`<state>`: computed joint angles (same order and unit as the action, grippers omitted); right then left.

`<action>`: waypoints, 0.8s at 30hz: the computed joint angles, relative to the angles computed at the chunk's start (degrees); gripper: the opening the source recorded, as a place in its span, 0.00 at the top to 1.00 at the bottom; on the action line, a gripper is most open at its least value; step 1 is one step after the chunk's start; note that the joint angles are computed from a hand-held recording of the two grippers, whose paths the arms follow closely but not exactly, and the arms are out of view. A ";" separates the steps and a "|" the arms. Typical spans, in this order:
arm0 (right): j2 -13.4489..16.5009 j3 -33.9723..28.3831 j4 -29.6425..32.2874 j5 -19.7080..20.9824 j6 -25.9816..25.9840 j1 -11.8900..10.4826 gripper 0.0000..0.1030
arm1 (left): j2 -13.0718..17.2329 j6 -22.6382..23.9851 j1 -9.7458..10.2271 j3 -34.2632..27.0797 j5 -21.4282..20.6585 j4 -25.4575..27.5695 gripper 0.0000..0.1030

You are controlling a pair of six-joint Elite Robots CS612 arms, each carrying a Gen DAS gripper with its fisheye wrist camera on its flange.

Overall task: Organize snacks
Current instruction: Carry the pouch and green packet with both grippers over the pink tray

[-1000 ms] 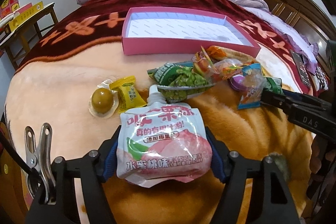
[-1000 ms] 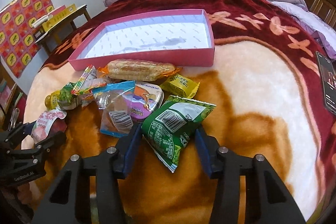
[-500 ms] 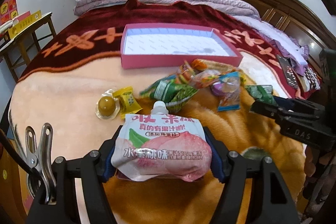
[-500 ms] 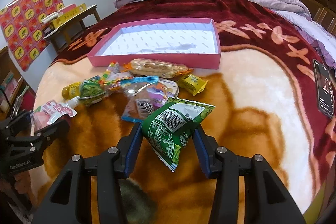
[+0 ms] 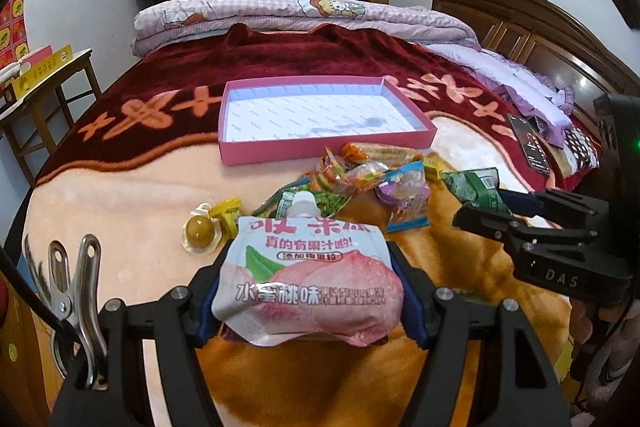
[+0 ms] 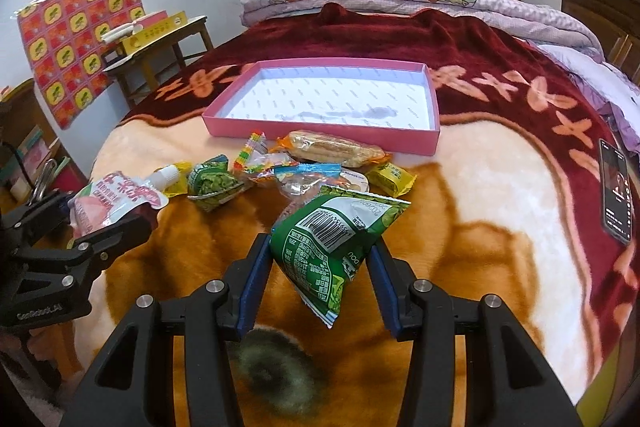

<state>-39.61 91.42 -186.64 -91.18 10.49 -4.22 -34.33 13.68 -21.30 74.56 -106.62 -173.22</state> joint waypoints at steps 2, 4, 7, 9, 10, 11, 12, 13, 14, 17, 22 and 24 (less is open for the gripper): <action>-0.05 -0.07 0.06 0.06 -0.19 0.00 0.52 | 0.16 -0.02 0.02 -0.58 -0.25 0.29 0.29; -0.09 -0.26 0.48 0.29 -0.29 -0.07 0.52 | 0.43 -0.24 0.10 -1.50 -0.68 0.96 0.29; -0.15 -0.56 1.16 1.12 -0.41 -0.26 0.52 | 0.92 -0.67 0.21 -2.98 -1.26 2.07 0.29; -0.14 -0.88 1.59 1.38 -0.66 -0.33 0.52 | 1.26 -0.80 0.24 -3.97 -1.35 2.62 0.29; -0.12 -1.05 1.78 1.40 -0.84 -0.34 0.52 | 1.43 -0.74 0.24 -4.43 -1.34 2.80 0.29; -0.07 -1.34 2.08 1.34 -1.13 -0.34 0.52 | 1.57 -0.69 0.22 -4.84 -1.27 2.92 0.29; -0.05 -1.54 2.29 1.37 -1.32 -0.36 0.52 | 1.72 -0.65 0.21 -5.28 -1.27 3.05 0.29; -0.03 -1.70 2.43 1.46 -1.50 -0.38 0.52 | 1.85 -0.63 0.18 -5.66 -1.27 3.18 0.29; 0.00 -2.00 2.69 1.64 -1.72 -0.43 0.52 | 2.00 -0.64 0.17 -6.08 -1.29 3.32 0.29; 0.06 -2.65 3.17 2.37 -1.94 -0.64 0.52 | 2.47 -0.59 0.06 -7.37 -1.27 3.72 0.29; 0.21 -3.90 3.92 2.34 -2.86 -0.85 0.52 | 3.36 -0.25 -0.22 -9.72 -1.27 4.54 0.29; 0.36 -4.74 4.44 2.28 -3.47 -0.94 0.52 | 3.68 -0.18 -0.33 -10.55 -1.30 4.61 0.29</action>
